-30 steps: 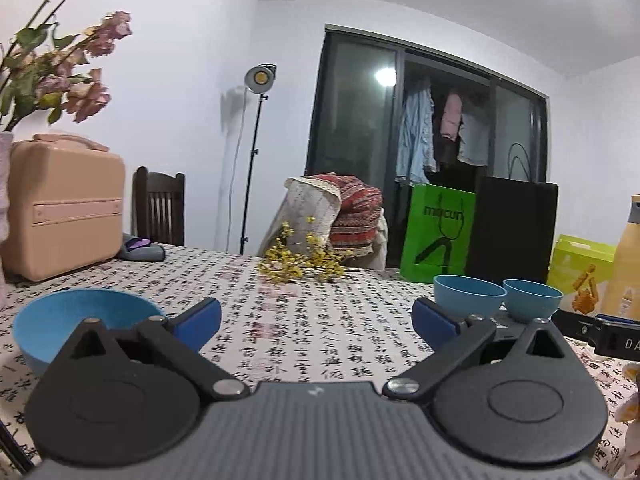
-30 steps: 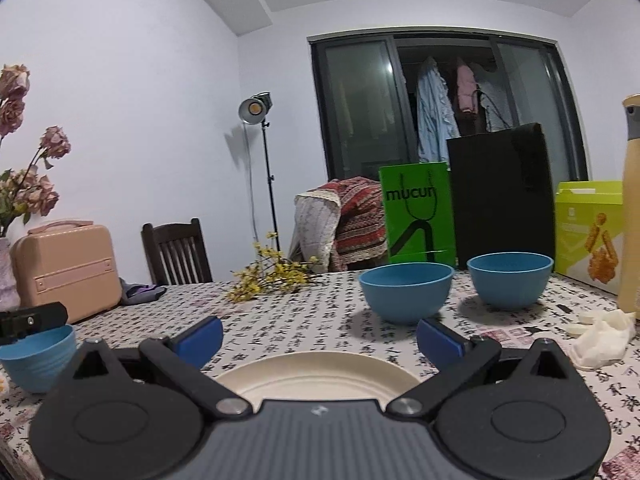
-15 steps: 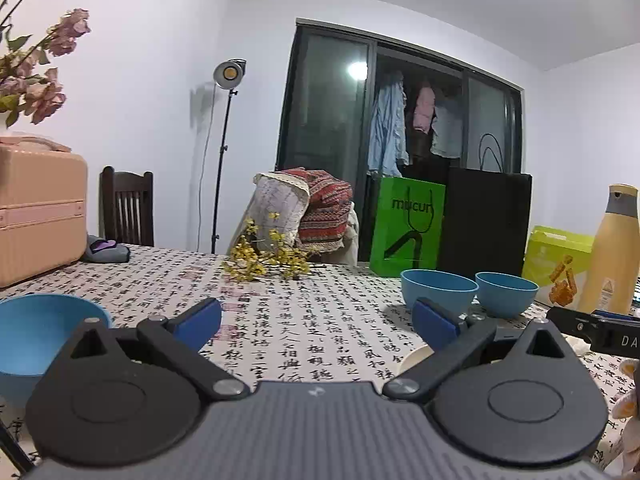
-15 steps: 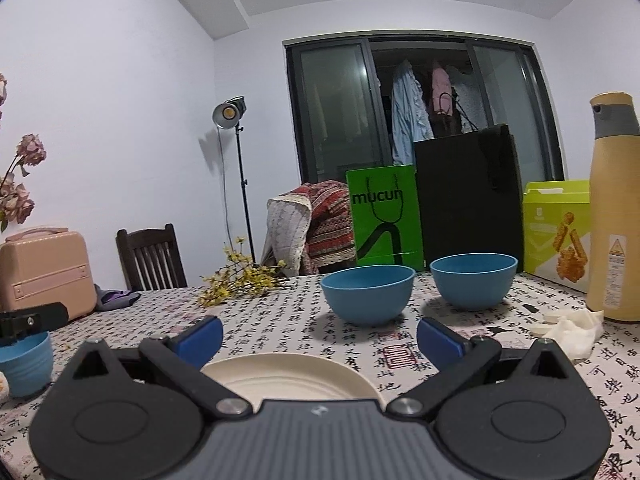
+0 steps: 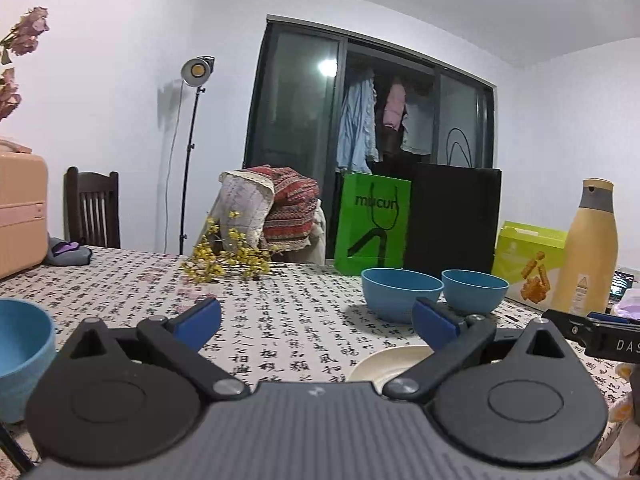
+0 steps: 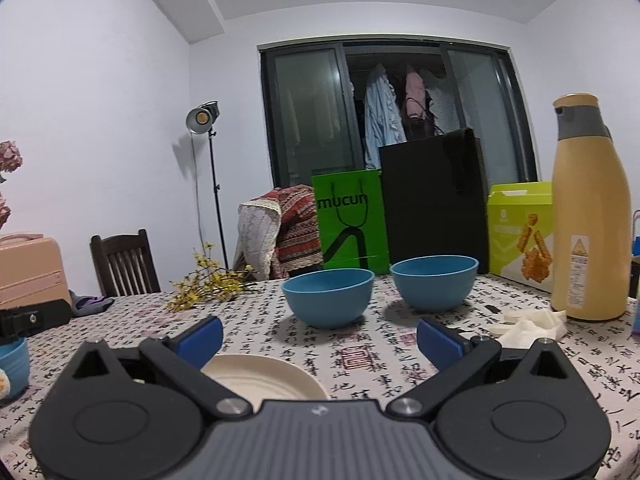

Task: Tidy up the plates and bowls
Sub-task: 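Move both open grippers back toward the two remaining blue bowls, then lower both open grippers onto the rim of a blue bowl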

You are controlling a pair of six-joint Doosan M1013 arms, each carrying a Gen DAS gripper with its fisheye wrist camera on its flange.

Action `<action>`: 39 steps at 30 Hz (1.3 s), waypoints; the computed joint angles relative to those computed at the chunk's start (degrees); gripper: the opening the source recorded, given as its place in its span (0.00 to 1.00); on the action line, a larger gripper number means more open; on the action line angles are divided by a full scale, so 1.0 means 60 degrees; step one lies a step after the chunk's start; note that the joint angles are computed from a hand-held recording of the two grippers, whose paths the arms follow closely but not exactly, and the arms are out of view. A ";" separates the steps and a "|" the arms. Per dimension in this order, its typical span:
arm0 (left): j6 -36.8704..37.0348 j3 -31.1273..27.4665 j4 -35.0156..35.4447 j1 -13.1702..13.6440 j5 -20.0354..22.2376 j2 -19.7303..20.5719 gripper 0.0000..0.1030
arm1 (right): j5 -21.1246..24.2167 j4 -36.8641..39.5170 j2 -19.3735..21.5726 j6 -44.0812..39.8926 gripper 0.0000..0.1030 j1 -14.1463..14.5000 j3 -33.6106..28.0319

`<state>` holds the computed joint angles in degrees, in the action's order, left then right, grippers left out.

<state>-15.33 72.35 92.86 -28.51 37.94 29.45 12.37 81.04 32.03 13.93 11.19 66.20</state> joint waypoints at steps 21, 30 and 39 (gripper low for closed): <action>0.1093 -0.0672 -0.0755 0.0051 -0.0803 0.0364 1.00 | -0.0520 -0.1522 -0.0022 0.1655 1.00 -0.0129 0.0018; 0.1609 -0.1016 -0.1115 0.0066 -0.1069 0.0466 1.00 | -0.0376 -0.2904 0.0051 0.3178 1.00 -0.0167 -0.0257; 0.3049 -0.1780 -0.2620 0.0152 -0.1213 0.0674 1.00 | 0.0157 -0.4118 0.0432 0.4693 1.00 -0.0164 -0.1158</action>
